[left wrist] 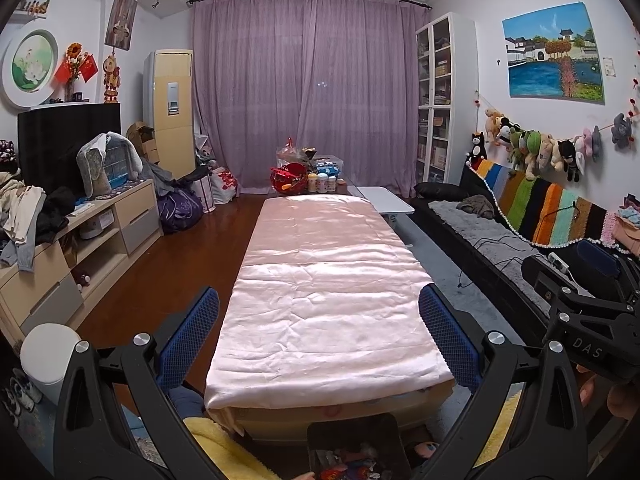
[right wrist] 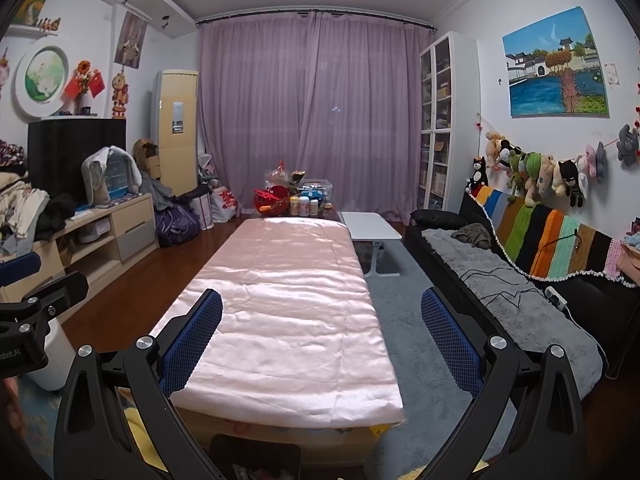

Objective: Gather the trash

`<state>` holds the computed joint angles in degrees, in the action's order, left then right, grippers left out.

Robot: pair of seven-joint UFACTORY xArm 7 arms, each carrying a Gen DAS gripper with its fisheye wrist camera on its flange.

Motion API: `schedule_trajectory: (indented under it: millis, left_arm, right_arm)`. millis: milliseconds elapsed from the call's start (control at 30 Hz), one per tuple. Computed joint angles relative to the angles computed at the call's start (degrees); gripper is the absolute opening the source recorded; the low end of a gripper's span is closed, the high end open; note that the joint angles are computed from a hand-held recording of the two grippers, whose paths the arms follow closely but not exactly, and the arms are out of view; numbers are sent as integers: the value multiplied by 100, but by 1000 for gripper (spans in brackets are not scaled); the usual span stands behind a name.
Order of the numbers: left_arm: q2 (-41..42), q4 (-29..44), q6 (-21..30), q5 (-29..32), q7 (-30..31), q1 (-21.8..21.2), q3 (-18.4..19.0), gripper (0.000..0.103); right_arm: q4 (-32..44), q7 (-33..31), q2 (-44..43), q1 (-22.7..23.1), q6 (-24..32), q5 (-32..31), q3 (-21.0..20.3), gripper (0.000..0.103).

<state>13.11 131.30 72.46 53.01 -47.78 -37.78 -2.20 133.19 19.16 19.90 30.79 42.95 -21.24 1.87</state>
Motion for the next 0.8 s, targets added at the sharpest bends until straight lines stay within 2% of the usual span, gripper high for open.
schedule_trajectory:
  millis: [133,233,400,633,800]
  left_arm:
    - [-38,-96,-66,95,-105,-32,-14,95]
    - [73,66,70,238,-100,-117,13,95]
    - [-125,-253,-215,166,-245,-19,-14,95]
    - [-15,-98,115,425,-185,-74,-50,95]
    - [-24,-87,80,408,-128,-106,-32,95]
  right_arm:
    - [31,49,22,14,30,-22,-20,100]
    - [-17,76,-3,4,2,-38,-25,100]
    - [-19,67,-2,-12,24,-23,-9,100]
    - [20,19,34,-36,39,37,-9,100]
    - [-30,42,7,-47,11,22,-16,100]
